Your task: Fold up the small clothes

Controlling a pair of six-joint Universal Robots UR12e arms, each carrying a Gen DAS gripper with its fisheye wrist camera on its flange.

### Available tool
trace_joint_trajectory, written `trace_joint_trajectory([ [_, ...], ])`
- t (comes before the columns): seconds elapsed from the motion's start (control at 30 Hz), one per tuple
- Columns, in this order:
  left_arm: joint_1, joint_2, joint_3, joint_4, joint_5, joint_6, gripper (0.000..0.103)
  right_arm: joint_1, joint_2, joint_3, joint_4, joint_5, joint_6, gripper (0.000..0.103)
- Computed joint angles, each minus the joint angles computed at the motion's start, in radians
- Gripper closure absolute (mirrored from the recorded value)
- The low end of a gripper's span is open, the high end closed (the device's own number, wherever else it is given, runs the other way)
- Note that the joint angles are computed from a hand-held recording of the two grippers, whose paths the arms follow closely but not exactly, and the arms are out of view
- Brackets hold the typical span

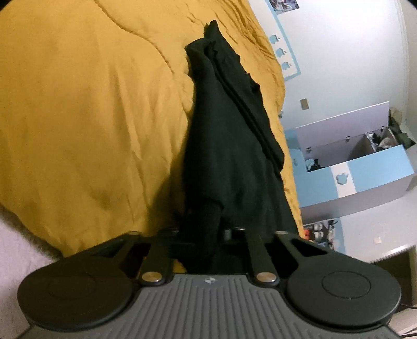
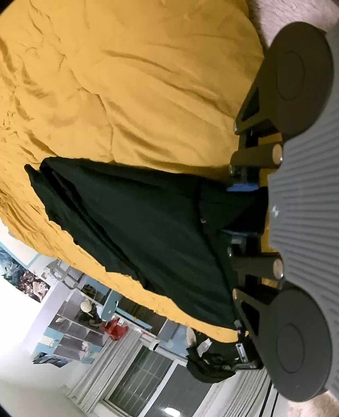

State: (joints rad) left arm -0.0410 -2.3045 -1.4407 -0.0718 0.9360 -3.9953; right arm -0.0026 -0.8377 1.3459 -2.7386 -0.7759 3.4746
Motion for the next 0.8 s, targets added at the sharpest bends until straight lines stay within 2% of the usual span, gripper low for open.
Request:
trace_joint_trajectory([
  [0.13, -0.004, 0.009, 0.000, 0.016, 0.018, -0.017, 0.097, -0.003, -0.001, 0.001, -0.018, 0.013, 0.016, 0.082],
  [0.23, -0.003, 0.010, 0.008, 0.044, 0.020, -0.029, 0.098, -0.001, -0.009, 0.004, -0.040, -0.007, 0.025, 0.087],
  [0.3, -0.001, 0.001, 0.024, 0.075, 0.006, -0.049, 0.098, -0.007, 0.002, 0.000, -0.119, 0.034, 0.100, 0.091],
  [0.37, -0.001, -0.011, 0.053, 0.100, 0.004, -0.070, 0.098, -0.014, 0.027, -0.017, -0.249, 0.080, 0.232, 0.093],
  [0.43, 0.000, -0.039, 0.097, 0.156, -0.008, -0.112, 0.098, -0.017, 0.056, -0.051, -0.357, 0.101, 0.348, 0.093],
  [0.47, 0.000, -0.054, 0.122, 0.173, -0.012, -0.128, 0.098, -0.016, 0.068, -0.072, -0.379, 0.101, 0.375, 0.093],
  [0.63, 0.004, -0.152, 0.325, 0.126, -0.021, -0.140, 0.098, -0.006, 0.160, -0.243, -0.419, 0.082, 0.485, 0.093],
  [0.77, 0.014, -0.266, 0.554, 0.052, -0.025, -0.120, 0.098, 0.005, 0.274, -0.483, -0.324, 0.029, 0.504, 0.094],
  [0.8, 0.017, -0.312, 0.646, 0.019, -0.020, -0.119, 0.098, 0.007, 0.306, -0.548, -0.299, 0.014, 0.511, 0.094],
])
